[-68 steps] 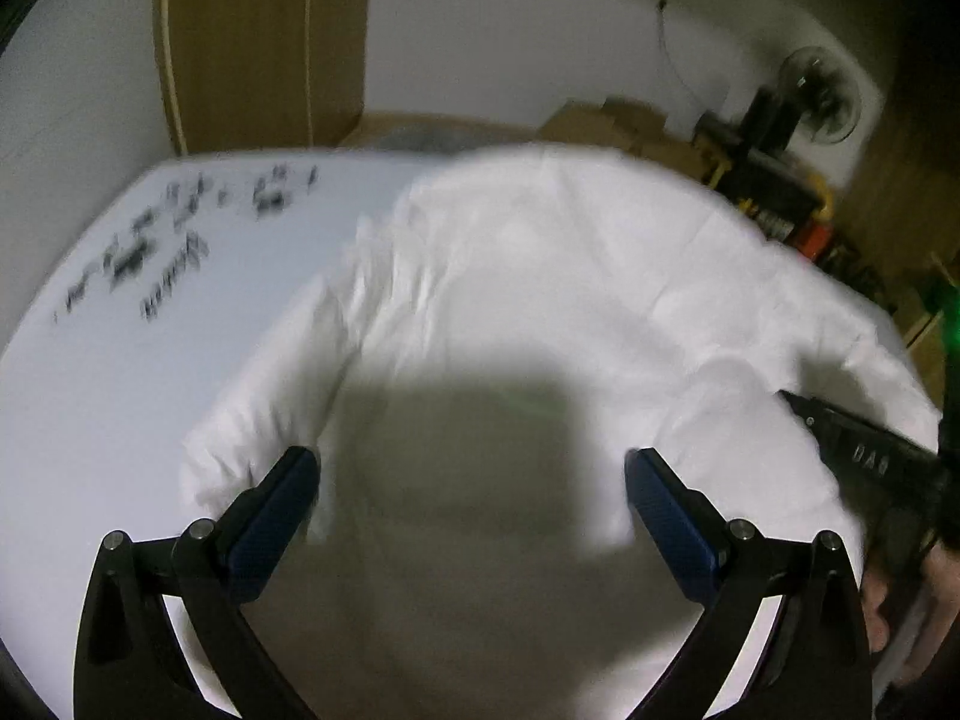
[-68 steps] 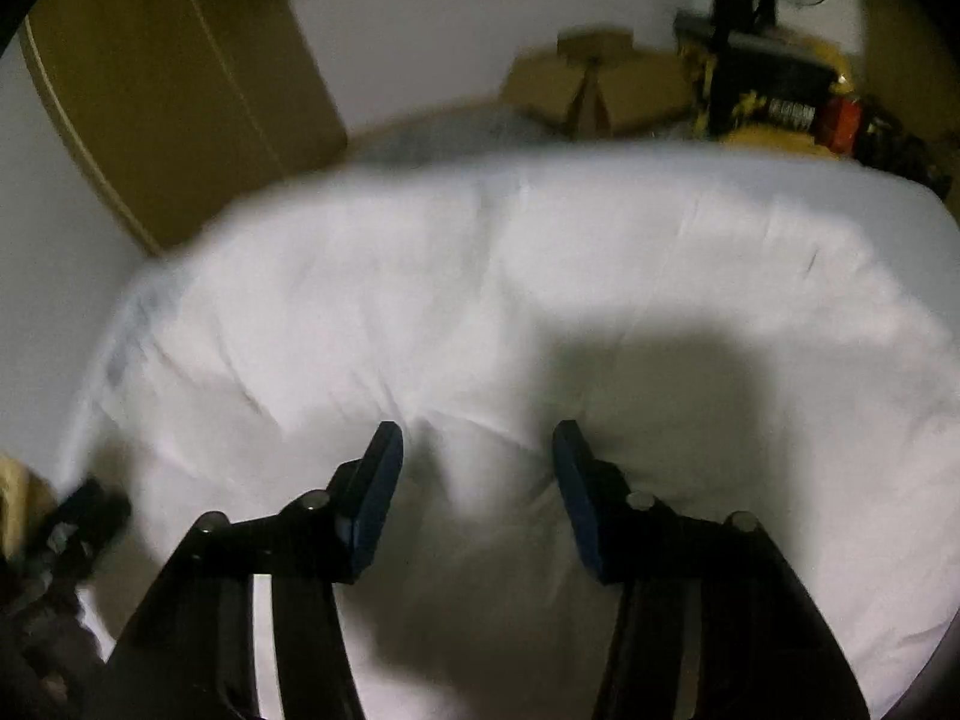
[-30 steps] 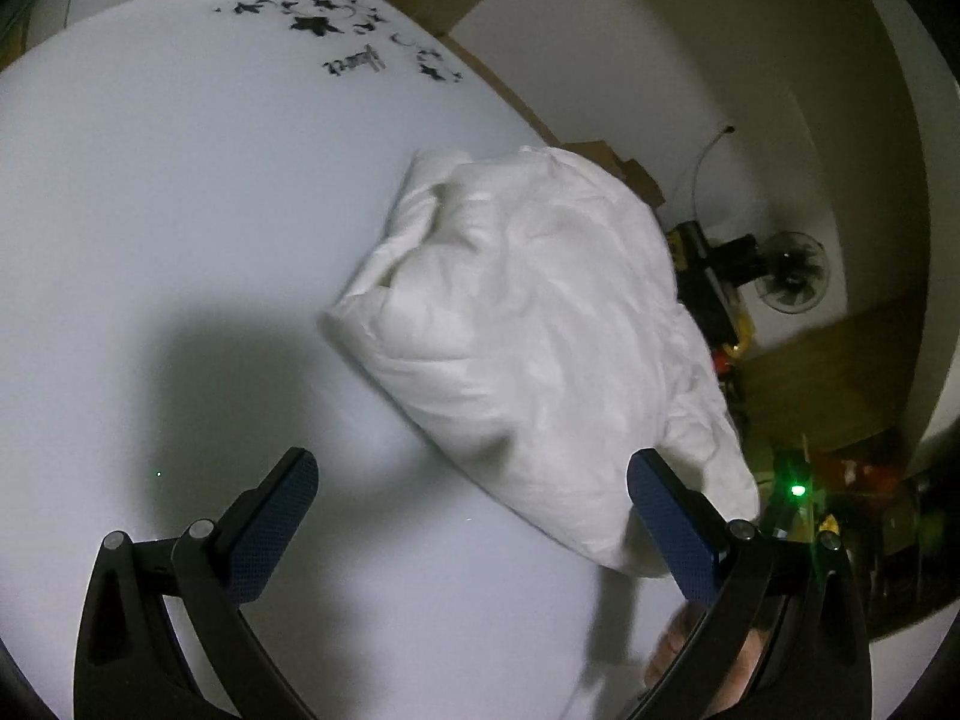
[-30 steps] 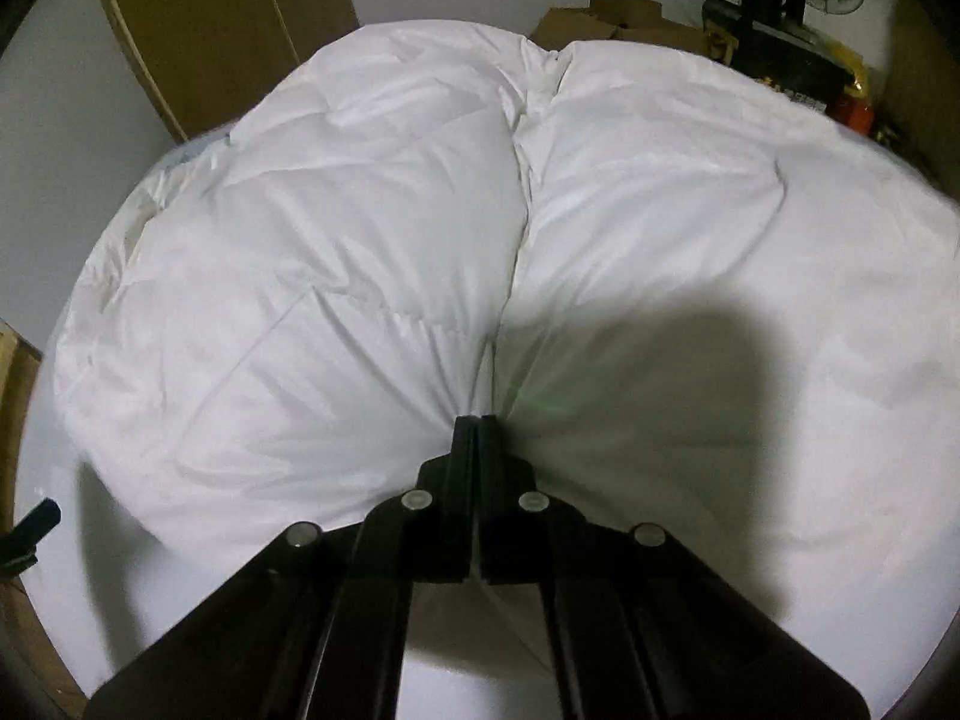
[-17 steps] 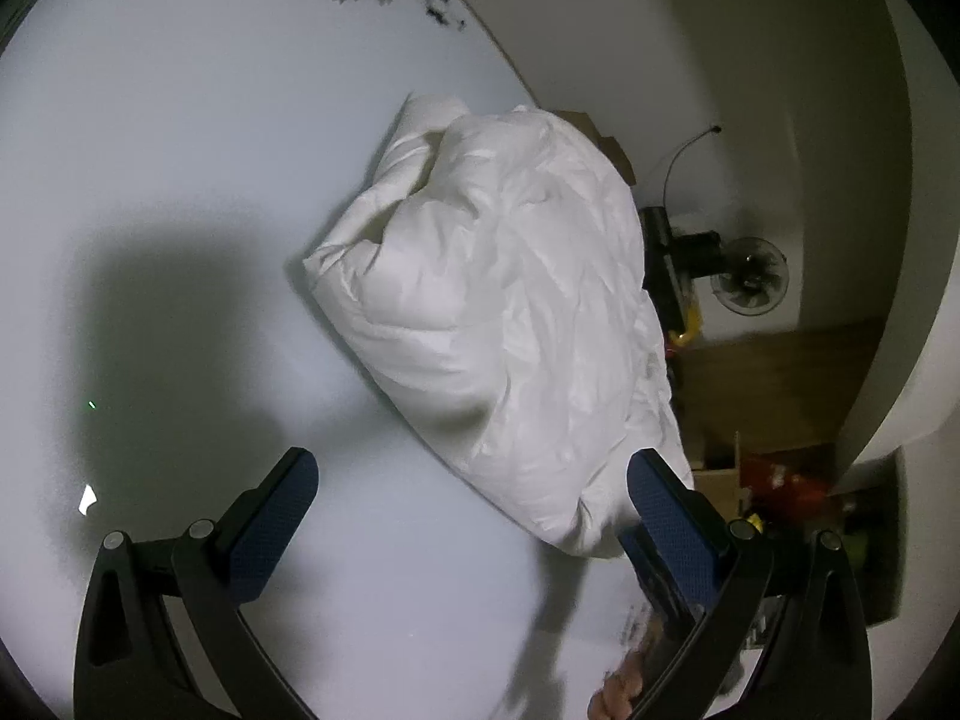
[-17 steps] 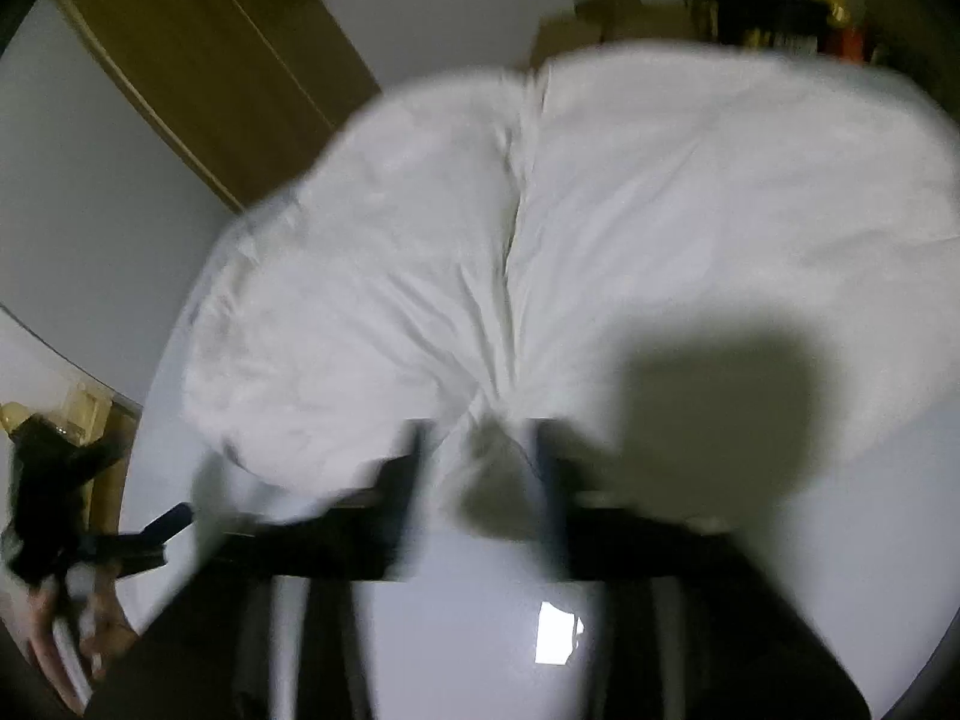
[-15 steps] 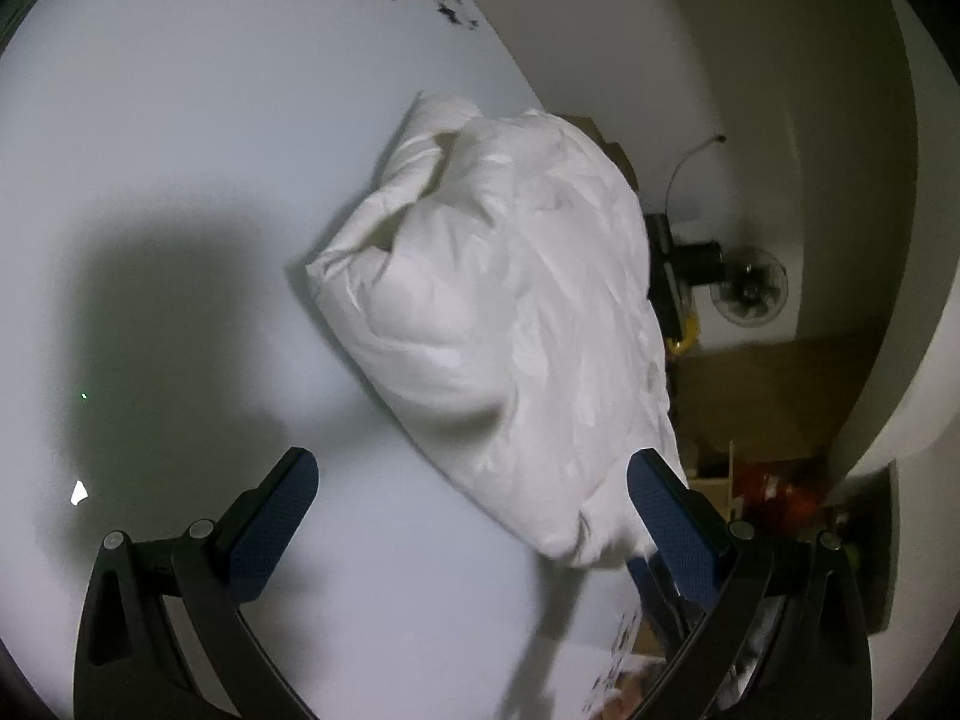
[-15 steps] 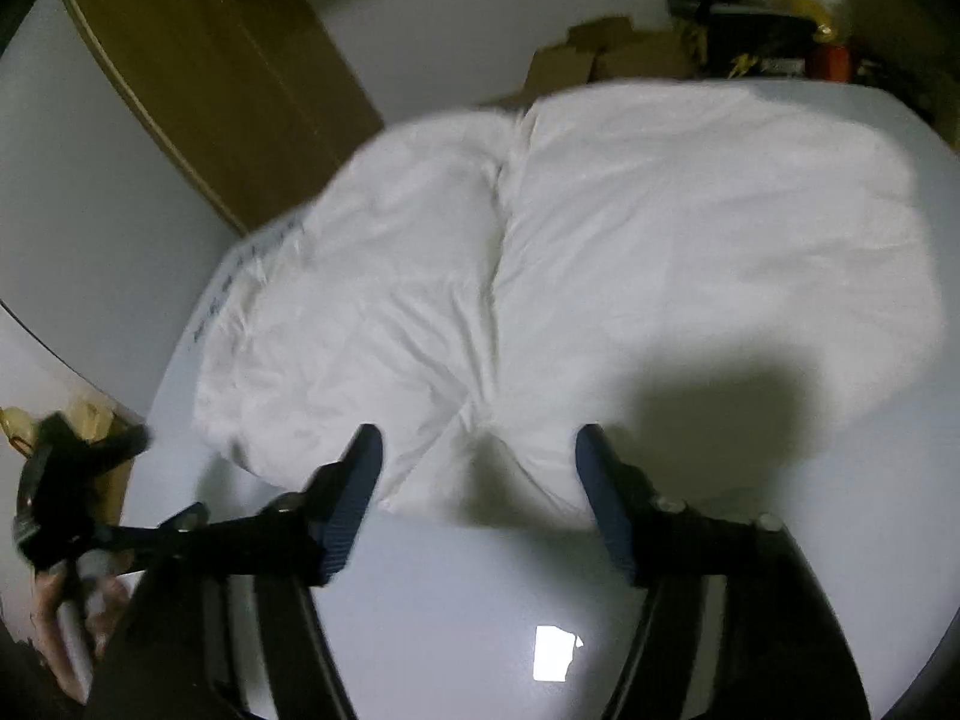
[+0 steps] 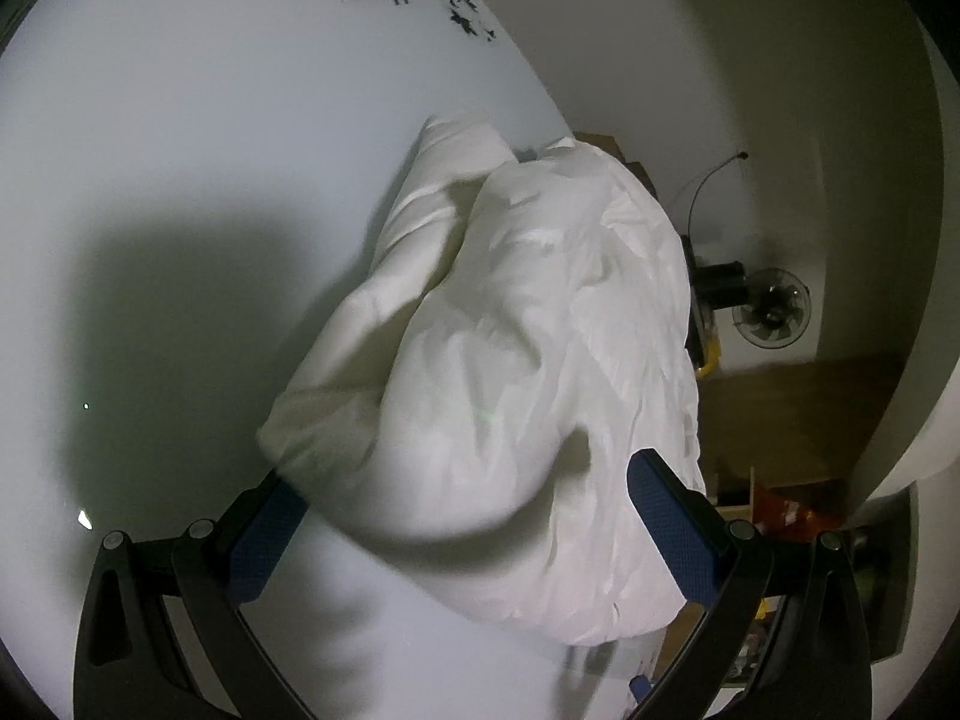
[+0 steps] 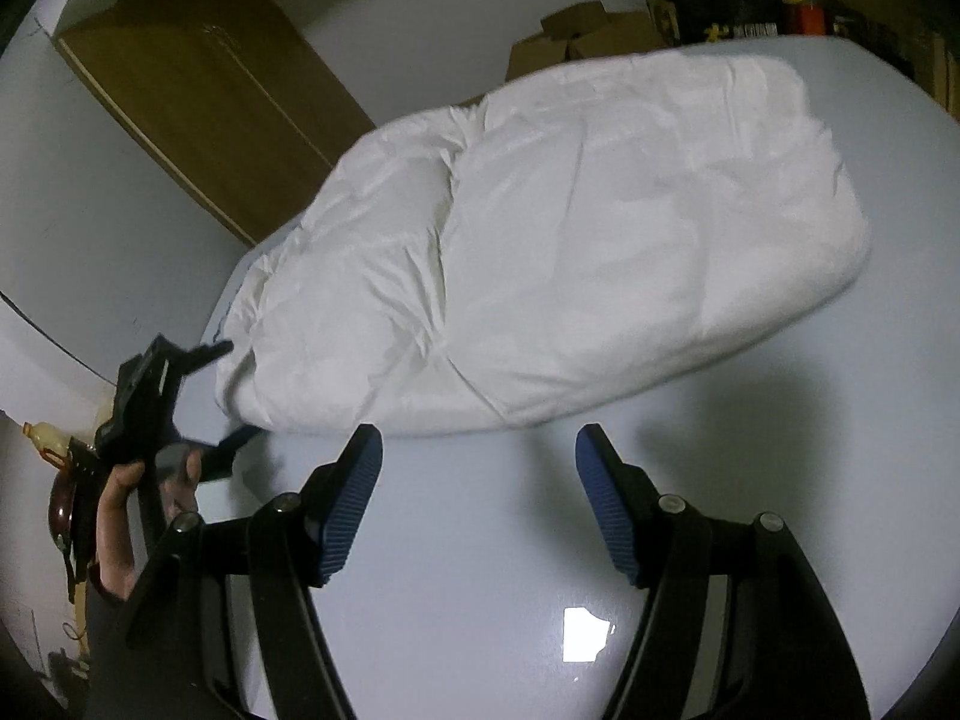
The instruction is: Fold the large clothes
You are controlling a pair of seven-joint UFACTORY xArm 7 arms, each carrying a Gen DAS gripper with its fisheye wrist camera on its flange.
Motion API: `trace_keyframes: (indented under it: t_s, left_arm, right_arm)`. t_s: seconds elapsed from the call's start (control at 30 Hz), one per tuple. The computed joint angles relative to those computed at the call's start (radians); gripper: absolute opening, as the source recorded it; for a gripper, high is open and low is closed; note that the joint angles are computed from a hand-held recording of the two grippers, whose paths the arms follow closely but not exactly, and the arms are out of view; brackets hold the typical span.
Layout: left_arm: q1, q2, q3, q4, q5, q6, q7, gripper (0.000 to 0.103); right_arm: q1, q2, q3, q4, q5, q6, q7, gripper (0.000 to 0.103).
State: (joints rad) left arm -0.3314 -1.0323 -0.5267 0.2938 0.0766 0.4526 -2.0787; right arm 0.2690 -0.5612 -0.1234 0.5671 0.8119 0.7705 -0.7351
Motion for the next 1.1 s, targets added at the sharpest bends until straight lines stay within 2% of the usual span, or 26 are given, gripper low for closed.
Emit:
trace_keyframes:
  t_s: [0.17, 0.27, 0.33, 0.37, 0.4, 0.43, 0.47, 0.5, 0.53, 0.63, 0.67, 0.73, 0.77, 0.83, 0.87, 0.9, 0.93, 0.97, 1.0, 1.03, 1.1]
  left_arm:
    - [0.045, 0.038, 0.040, -0.014, 0.027, -0.080, 0.060, 0.103]
    - [0.082, 0.064, 0.033, -0.011, 0.039, -0.116, 0.082, 0.101]
    - [0.109, 0.066, 0.012, -0.001, 0.044, -0.104, 0.077, 0.101]
    - [0.125, 0.096, 0.010, 0.025, 0.068, -0.097, 0.062, 0.096]
    - [0.135, 0.105, -0.001, 0.047, 0.050, -0.049, 0.081, 0.088]
    - [0.132, 0.118, 0.005, 0.065, 0.050, -0.008, 0.089, 0.065]
    - [0.132, 0.130, 0.012, 0.068, 0.053, 0.005, 0.096, 0.057]
    - [0.127, 0.135, 0.028, 0.060, 0.053, -0.012, 0.104, 0.054]
    - [0.118, 0.141, 0.040, 0.061, 0.050, -0.006, 0.112, 0.048]
    - [0.105, 0.154, 0.057, 0.073, 0.046, 0.021, 0.133, 0.043]
    - [0.106, 0.157, 0.057, 0.082, 0.051, 0.034, 0.141, 0.040]
    - [0.107, 0.159, 0.053, 0.101, 0.062, 0.062, 0.156, 0.037]
    - [0.106, 0.147, 0.045, 0.112, 0.066, 0.088, 0.155, 0.033]
    - [0.101, 0.120, 0.033, 0.150, 0.081, 0.176, 0.169, 0.030]
    - [0.103, 0.114, 0.016, 0.181, 0.092, 0.226, 0.174, 0.029]
    - [0.105, 0.111, 0.006, 0.206, 0.105, 0.263, 0.185, 0.029]
    - [0.118, 0.122, -0.015, 0.251, 0.132, 0.314, 0.204, 0.028]
    - [0.128, 0.134, -0.033, 0.288, 0.148, 0.353, 0.213, 0.028]
    - [0.134, 0.144, -0.047, 0.323, 0.163, 0.397, 0.225, 0.028]
    - [0.154, 0.173, -0.068, 0.377, 0.185, 0.447, 0.240, 0.028]
    - [0.176, 0.230, -0.095, 0.457, 0.213, 0.506, 0.259, 0.028]
  right_arm:
    - [0.015, 0.016, -0.018, -0.018, 0.013, 0.003, -0.026, 0.068]
    - [0.002, 0.005, -0.022, -0.028, 0.006, 0.022, -0.035, 0.068]
    - [-0.003, 0.013, -0.020, -0.025, 0.009, 0.016, -0.037, 0.068]
    - [-0.006, 0.014, -0.016, -0.023, 0.007, 0.013, -0.034, 0.067]
    - [-0.003, 0.021, -0.015, -0.017, 0.011, 0.010, -0.039, 0.063]
    - [0.004, 0.030, -0.006, -0.008, 0.032, -0.001, -0.059, 0.055]
    - [0.019, 0.033, -0.004, -0.003, 0.036, -0.017, -0.071, 0.049]
    - [0.032, 0.045, 0.013, 0.009, 0.046, -0.043, -0.085, 0.040]
    - [0.042, 0.055, 0.022, 0.019, 0.054, -0.059, -0.087, 0.034]
    - [0.080, 0.132, 0.050, 0.082, 0.128, -0.109, -0.088, 0.033]
    - [0.061, 0.155, 0.089, 0.096, 0.162, -0.131, -0.108, 0.033]
    - [0.090, 0.243, 0.117, 0.139, 0.124, -0.174, -0.071, 0.033]
    - [0.115, 0.302, 0.131, 0.159, 0.042, -0.191, -0.037, 0.032]
    - [0.074, 0.304, 0.249, 0.132, -0.115, -0.311, -0.012, 0.032]
    - [0.064, 0.285, 0.274, 0.114, -0.171, -0.331, 0.021, 0.032]
    - [0.077, 0.261, 0.257, 0.107, -0.185, -0.309, 0.053, 0.026]
    - [0.112, 0.229, 0.199, 0.116, -0.157, -0.245, 0.051, 0.022]
    - [0.167, 0.195, 0.128, 0.113, -0.087, -0.222, 0.007, 0.022]
    - [0.194, 0.177, 0.099, 0.104, -0.058, -0.235, -0.017, 0.022]
    - [0.178, 0.187, 0.106, 0.117, -0.069, -0.231, 0.000, 0.022]
    - [0.086, 0.301, 0.177, 0.176, -0.164, -0.128, 0.096, 0.019]
